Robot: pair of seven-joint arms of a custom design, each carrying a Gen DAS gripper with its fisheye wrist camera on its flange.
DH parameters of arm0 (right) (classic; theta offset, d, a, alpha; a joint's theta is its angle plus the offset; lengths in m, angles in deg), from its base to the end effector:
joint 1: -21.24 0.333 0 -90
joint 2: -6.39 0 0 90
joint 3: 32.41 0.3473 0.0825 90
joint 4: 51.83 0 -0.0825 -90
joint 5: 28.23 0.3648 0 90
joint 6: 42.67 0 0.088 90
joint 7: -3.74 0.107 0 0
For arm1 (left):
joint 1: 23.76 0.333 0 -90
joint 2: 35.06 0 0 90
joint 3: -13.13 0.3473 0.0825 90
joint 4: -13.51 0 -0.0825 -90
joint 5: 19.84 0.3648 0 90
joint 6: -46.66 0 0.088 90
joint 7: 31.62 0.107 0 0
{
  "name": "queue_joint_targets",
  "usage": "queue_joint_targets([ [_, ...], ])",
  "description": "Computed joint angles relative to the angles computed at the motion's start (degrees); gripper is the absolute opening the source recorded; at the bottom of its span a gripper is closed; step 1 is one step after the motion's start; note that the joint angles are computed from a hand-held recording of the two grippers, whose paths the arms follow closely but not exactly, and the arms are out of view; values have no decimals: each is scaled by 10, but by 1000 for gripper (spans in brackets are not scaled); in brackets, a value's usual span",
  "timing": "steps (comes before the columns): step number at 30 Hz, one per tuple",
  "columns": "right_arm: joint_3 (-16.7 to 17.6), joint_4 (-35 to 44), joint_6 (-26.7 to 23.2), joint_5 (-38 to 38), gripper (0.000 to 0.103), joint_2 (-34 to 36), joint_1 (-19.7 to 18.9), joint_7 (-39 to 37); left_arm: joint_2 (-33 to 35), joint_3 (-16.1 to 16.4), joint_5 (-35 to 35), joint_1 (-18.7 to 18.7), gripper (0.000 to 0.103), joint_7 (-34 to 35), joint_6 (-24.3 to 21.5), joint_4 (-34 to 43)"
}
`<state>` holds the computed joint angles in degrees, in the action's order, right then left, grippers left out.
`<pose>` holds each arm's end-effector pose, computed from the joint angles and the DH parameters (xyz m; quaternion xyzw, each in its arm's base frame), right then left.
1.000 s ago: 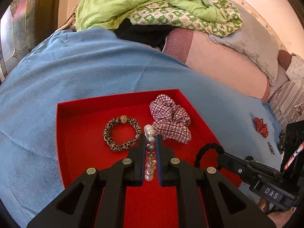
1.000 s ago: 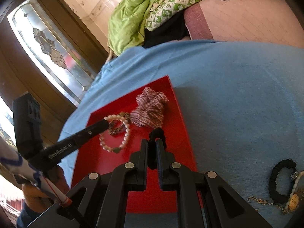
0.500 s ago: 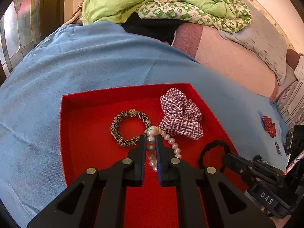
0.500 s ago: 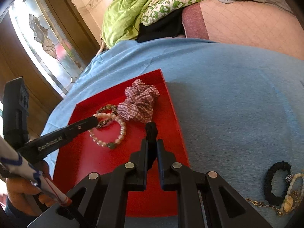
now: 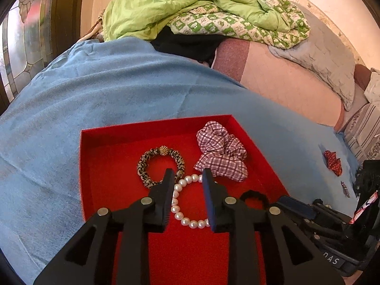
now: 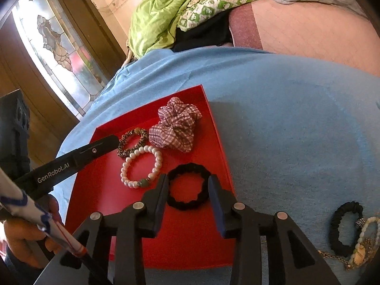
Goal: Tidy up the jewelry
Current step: 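Lower the pearl bracelet and black hair tie into the red tray, opening both tools, then grasp the white bead strand with charms using the right tool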
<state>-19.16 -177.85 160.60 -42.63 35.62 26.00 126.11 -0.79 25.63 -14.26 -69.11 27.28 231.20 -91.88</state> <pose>0.5704 0.2033 0.3018 -0.6249 0.6594 -0.1011 0.4056 0.5678 -0.4099 0.3414 -0.5762 0.7186 -0.3597 0.1492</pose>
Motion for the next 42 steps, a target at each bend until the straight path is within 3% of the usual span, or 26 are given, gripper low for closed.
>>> queue_joint_targets([
  [11, 11, -17, 19, -31, 38, -17, -20, 26, 2, 23, -5, -27, 23, 9, 2, 4],
  [15, 18, -28, 30, -55, 38, -28, -41, 51, 1, 8, -4, -18, 23, 14, 7, 6],
  [23, -13, -90, 75, -83, 38, -80, -59, 108, 10, 6, 9, -39, 23, 39, 1, 31],
  [28, -36, -125, 86, -106, 38, -110, -63, 140, 12, -24, 21, -31, 23, 59, 6, 40],
  [34, -69, -173, 87, -119, 38, -143, -61, 147, 19, -123, 33, 31, 23, 109, -3, 56],
  [37, -77, -195, 92, -143, 38, -151, -82, 169, 30, -218, 42, 94, 23, 164, -15, 67],
  [42, -95, -220, 105, -169, 37, -157, -106, 195, 59, -330, 55, 157, 23, 260, -58, 86],
])
